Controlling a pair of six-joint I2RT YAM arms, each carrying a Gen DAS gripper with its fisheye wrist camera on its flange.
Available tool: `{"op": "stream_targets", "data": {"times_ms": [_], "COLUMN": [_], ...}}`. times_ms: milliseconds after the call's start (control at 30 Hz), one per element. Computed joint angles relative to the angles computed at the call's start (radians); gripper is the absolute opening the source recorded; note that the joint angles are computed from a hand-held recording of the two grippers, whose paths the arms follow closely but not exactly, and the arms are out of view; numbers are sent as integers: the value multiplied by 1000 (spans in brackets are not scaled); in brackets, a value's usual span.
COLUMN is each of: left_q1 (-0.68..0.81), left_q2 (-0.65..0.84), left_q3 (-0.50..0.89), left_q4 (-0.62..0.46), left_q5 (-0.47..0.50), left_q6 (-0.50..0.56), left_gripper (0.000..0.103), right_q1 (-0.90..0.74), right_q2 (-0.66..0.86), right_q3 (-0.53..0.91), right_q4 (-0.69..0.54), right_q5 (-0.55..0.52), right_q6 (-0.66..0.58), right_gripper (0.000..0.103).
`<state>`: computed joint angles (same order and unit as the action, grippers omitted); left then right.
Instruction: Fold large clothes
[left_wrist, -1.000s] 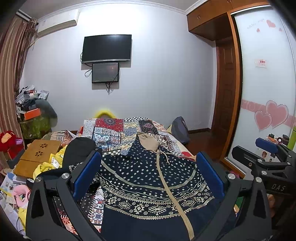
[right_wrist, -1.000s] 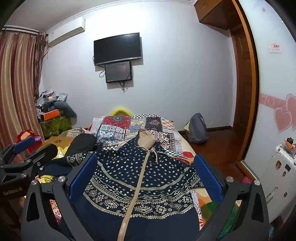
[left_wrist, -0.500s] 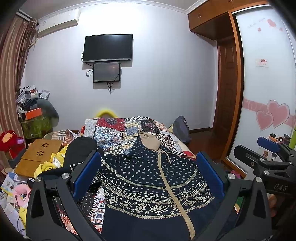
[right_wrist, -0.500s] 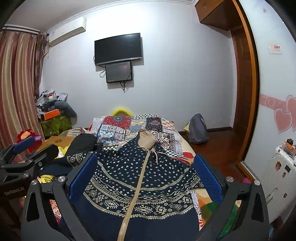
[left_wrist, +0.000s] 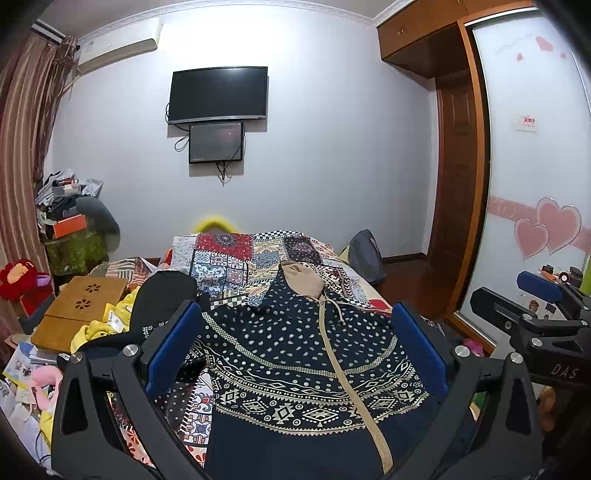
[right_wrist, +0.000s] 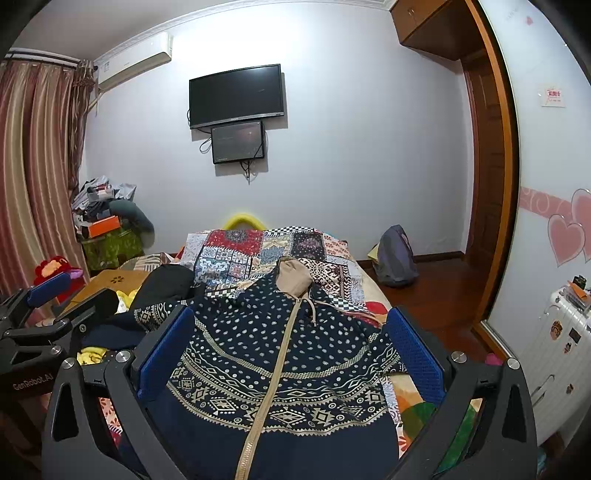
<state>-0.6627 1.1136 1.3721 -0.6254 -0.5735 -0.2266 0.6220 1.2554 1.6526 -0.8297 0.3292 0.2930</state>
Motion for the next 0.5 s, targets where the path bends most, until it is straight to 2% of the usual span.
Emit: {"op": "stream_targets", "data": {"times_ms": [500], "left_q1": [25], "left_q2": [3], "left_q3": [-2], "left_q4": [-8], "left_q5": [20], "left_q6": [-10], "left_gripper": [103], "right_q1": [5], "right_q2": [9], "right_q3": [-6], "right_q4": [1], "right_q5": [3], "right_q6": [2], "right_gripper": [103]}}
